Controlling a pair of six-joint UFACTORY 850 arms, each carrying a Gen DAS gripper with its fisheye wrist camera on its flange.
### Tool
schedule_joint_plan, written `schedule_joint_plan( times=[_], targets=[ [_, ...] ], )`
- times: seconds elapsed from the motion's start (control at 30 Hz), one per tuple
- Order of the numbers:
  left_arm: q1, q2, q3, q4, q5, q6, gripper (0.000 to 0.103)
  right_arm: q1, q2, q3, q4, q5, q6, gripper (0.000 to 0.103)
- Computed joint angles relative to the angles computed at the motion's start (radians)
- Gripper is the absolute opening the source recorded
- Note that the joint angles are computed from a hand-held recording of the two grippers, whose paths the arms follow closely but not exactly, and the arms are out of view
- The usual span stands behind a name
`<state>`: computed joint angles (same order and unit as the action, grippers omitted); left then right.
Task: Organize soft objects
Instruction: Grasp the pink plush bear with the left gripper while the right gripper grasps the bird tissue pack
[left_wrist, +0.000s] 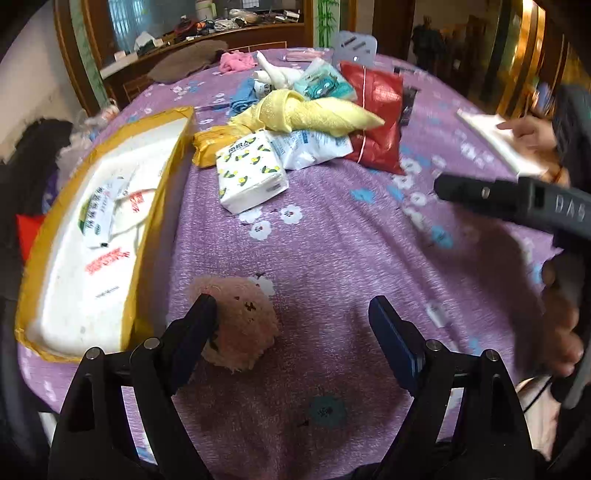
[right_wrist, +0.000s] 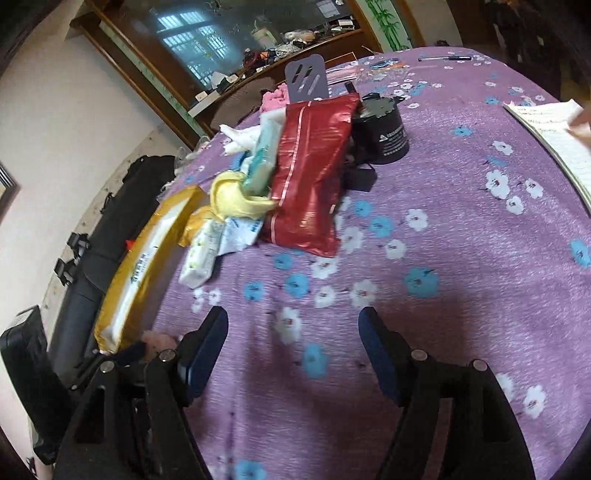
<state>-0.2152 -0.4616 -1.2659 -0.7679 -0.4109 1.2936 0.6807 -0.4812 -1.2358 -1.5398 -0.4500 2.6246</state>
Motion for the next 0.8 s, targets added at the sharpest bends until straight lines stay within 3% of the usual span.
schedule_joint_plan(
  times=[0.13, 0.3, 0.47, 0.67, 0.77, 0.8],
  targets=[
    [0.016, 0.008, 0.007, -0.161, -0.068, 0.176, 0.085, -0.008, -0.004, 0.007, -0.031, -0.006, 0.015, 0.073],
    [0.004, -0.024, -0.026, -0.120, -0.026, 0.128, 0.085, -0.037, -0.013, 0.007, -0.144, 0.053, 0.140, 0.073],
    [0.058, -0.082, -0.112, -0.179, -0.194, 0.084, 0.085, -0.031, -0.048, -0.054, -0.024, 0.031, -0.049, 0.073],
    [0.097, -0.091, -0.118, -0.251, -0.243, 0.099, 0.085, -0.018, -0.058, -0.056, -0.040, 0.002, -0.047, 0.073],
    [0.082, -0.070, -0.088, -0.223, -0.180, 0.109, 0.085, -0.020, -0.069, -0.077, 0.033, -0.004, -0.129, 0.073],
    [0.091, -0.065, -0.081, -0.246, -0.199, 0.130, 0.085, -0.023, -0.071, -0.079, 0.037, 0.014, -0.134, 0.073]
  ],
)
